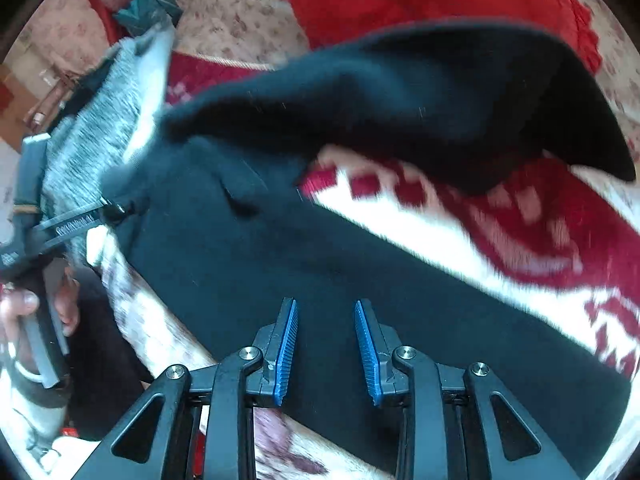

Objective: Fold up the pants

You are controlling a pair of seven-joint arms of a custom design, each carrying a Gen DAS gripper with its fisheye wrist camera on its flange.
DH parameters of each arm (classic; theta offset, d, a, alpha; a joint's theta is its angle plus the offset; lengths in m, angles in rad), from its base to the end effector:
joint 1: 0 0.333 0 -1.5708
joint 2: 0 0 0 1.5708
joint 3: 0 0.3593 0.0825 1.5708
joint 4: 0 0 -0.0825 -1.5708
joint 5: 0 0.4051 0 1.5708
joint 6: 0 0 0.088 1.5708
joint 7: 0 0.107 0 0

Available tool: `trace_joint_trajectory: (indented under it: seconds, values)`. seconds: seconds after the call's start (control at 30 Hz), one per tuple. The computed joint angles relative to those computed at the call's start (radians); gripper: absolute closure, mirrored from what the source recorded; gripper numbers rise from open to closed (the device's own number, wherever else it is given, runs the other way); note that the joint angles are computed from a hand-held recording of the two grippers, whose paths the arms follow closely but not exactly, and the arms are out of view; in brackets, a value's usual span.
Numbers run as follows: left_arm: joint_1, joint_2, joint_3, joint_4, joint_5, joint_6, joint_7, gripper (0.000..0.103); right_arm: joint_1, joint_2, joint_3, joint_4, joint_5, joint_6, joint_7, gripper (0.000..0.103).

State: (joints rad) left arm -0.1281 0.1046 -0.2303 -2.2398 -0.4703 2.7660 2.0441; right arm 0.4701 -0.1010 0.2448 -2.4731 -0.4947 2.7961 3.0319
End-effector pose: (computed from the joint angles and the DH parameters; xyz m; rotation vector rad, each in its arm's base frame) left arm 0.5579 -0.1860 0.3939 -1.5954 2.4665 -0.7261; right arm 0.3680 0.3501 0.3979 -1.5702 2.1516 -0.2058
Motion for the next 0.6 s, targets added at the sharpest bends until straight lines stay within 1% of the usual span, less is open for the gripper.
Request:
trace_joint_trajectory:
  seconds: [0.03,0.1,0.13,0.17,0.2,0.23,0.3,0.33,0.37,0.47,0.5,0.53,0.6]
  values:
    - [-0.001,0.011,0.002,0.022,0.002,0.017,-0.01,0.046,-0.012,-0.01,-0.002,0.006,-0.034,0.013,0.016,0.075]
    - [-0.003,0.039,0.008,0.068,0.037,0.004,-0.052,0.046,-0.048,-0.017,0.0,0.044,-0.125,0.009,0.055,0.07]
    - [-0.01,0.069,0.02,0.108,0.082,-0.008,-0.103,0.046,-0.06,-0.011,0.004,0.075,-0.165,-0.011,0.069,0.067]
    - [-0.015,0.093,0.029,0.135,0.127,-0.01,-0.146,0.046,-0.077,0.01,0.003,0.122,-0.233,-0.024,0.085,0.064]
    - [-0.035,0.128,0.052,0.173,0.207,-0.016,-0.227,0.046,-0.085,0.025,-0.007,0.143,-0.286,-0.014,0.097,0.063]
    - [-0.044,0.155,0.065,0.206,0.257,-0.036,-0.288,0.046,-0.089,0.059,-0.02,0.187,-0.319,-0.007,0.089,0.062]
    - [-0.019,0.197,0.045,0.26,0.256,-0.07,-0.315,0.046,-0.082,0.142,-0.058,0.28,-0.285,0.017,-0.012,0.062]
    - [-0.005,0.217,0.031,0.282,0.241,-0.073,-0.322,0.046,-0.077,0.191,-0.07,0.33,-0.251,0.029,-0.077,0.062]
    - [-0.005,0.239,0.032,0.308,0.252,-0.08,-0.345,0.046,-0.082,0.238,-0.074,0.381,-0.186,0.034,-0.178,0.062]
    - [-0.004,0.291,0.031,0.377,0.298,-0.133,-0.376,0.046,-0.1,0.382,-0.058,0.541,-0.034,-0.012,-0.425,0.062]
    - [-0.002,0.3,0.029,0.384,0.308,-0.129,-0.377,0.046,-0.113,0.443,-0.043,0.607,0.017,-0.037,-0.516,0.062]
    - [-0.004,0.309,0.029,0.389,0.322,-0.117,-0.379,0.042,-0.121,0.479,-0.034,0.648,0.054,-0.057,-0.579,0.062]
    - [0.008,0.316,0.014,0.391,0.319,-0.107,-0.366,0.04,-0.137,0.563,-0.014,0.747,0.124,-0.107,-0.703,0.062]
